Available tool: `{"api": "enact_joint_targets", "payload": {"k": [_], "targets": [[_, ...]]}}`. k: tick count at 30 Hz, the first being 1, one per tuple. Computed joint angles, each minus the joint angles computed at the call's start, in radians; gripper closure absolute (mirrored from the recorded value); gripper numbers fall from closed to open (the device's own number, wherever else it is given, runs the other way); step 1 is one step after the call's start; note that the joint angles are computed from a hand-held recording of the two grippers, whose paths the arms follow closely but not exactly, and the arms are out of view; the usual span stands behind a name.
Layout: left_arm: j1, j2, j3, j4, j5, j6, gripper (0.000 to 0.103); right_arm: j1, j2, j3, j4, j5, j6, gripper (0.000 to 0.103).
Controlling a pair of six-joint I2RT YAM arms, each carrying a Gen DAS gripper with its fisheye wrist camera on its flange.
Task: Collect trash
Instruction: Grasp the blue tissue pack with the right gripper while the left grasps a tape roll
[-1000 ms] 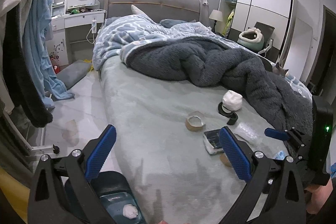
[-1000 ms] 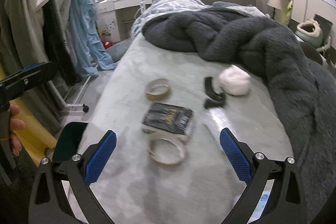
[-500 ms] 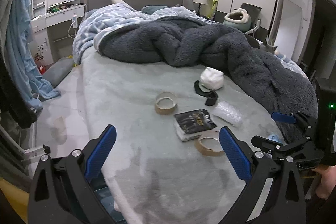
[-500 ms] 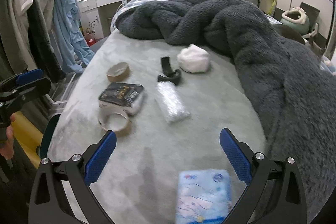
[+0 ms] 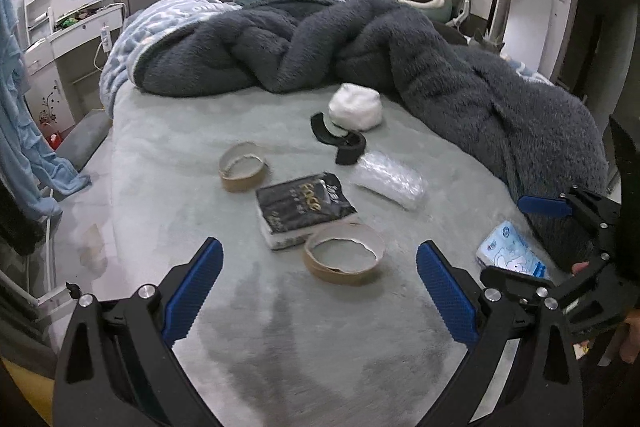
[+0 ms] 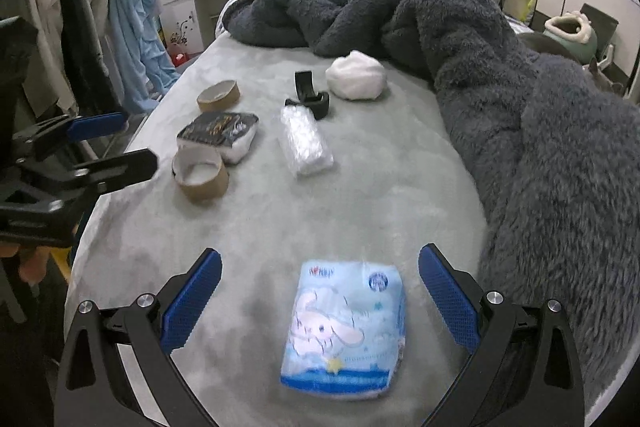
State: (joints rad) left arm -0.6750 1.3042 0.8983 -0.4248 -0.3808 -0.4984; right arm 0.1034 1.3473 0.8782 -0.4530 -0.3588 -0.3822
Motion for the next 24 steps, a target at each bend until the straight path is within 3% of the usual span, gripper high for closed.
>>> {"api": "enact_joint_targets", "payload": {"k": [5,11,18,24], "targets": [[-0.012,0.060,0.015,0.026,0.014,-0.004,0.005,-0.042,-0.001,0.003,-0.065,-0.040,-0.047,0.004],[-0.023,0.125,0.037,0.048,0.021,-0.006,0.006,-0.061,0.007,-0.019,-0.076,-0.010,-0.091,0.006],[-0.003,0.180,0.050,0.061,0.048,-0.027,0.018,-0.099,0.031,-0.014,-0.102,-0.030,-0.111,0.036],[0.024,0.191,0.039,0.083,0.086,-0.068,0.031,-0.118,0.042,-0.016,-0.129,-0.063,-0.144,0.042]]}}
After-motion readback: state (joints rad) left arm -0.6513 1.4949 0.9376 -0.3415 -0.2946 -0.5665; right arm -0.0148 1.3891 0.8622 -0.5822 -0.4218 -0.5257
